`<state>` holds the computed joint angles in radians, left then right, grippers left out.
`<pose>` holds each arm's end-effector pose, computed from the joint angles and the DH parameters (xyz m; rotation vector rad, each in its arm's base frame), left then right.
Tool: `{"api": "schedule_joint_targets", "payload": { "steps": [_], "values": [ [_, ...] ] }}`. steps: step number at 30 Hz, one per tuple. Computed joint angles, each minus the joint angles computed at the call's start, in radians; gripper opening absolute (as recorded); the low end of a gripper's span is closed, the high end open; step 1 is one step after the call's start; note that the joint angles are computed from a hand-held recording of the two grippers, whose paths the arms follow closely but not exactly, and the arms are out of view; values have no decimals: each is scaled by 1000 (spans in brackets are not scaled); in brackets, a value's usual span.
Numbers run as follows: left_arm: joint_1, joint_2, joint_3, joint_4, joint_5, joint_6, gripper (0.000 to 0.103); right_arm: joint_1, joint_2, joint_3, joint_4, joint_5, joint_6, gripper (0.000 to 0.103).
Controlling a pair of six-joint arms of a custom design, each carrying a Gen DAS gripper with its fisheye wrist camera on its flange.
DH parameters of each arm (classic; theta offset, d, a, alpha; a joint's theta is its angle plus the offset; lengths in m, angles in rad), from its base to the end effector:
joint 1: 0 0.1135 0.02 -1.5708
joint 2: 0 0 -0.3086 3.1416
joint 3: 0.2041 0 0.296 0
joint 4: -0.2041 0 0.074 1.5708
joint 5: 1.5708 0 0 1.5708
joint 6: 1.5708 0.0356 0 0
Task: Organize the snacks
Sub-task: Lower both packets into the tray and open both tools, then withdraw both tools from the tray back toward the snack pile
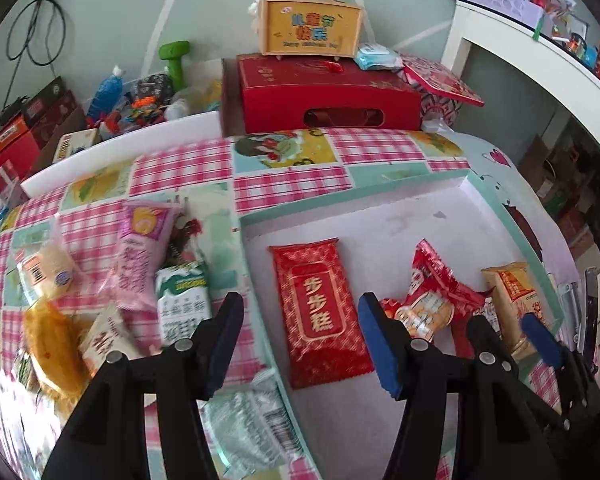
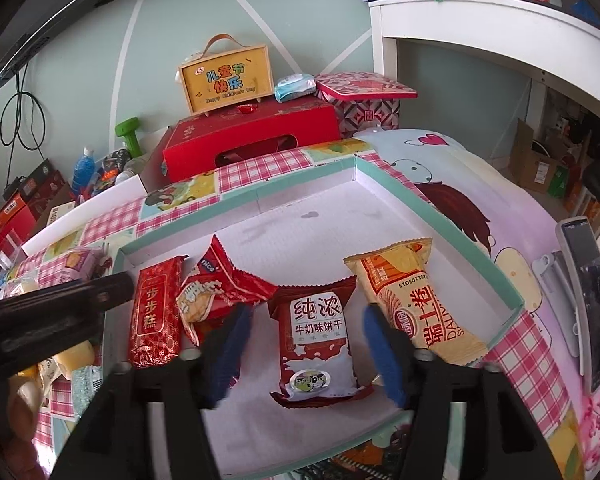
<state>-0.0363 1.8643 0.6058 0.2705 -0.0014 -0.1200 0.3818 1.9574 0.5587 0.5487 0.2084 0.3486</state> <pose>0.3155 -0.0114 0.0600 -0.1076 2.5576 -0.0582 0.2969 0.1112 0.0423 0.0547 2.3977 0.0884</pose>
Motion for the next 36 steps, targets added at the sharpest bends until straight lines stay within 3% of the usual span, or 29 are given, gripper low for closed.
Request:
{"api": "schedule_joint_targets", "payload": {
  "steps": [1, 3, 13, 19, 36],
  "values": [
    [4, -7, -12, -3, -15, -1, 62, 1, -1, -2, 4, 5, 1, 85],
    [9, -6, -32, -4, -43, 10, 63, 1, -7, -7, 14, 7, 2, 86],
    [6, 20, -139, 18, -56, 83, 64, 6, -17, -12, 20, 16, 8, 87],
    [-13, 30, -161, 57, -91, 99, 70, 18, -17, -8, 11, 27, 5, 87],
    [141, -3, -194, 62, -17, 120, 73, 70, -12, 12, -13, 34, 5, 87]
  ]
}}
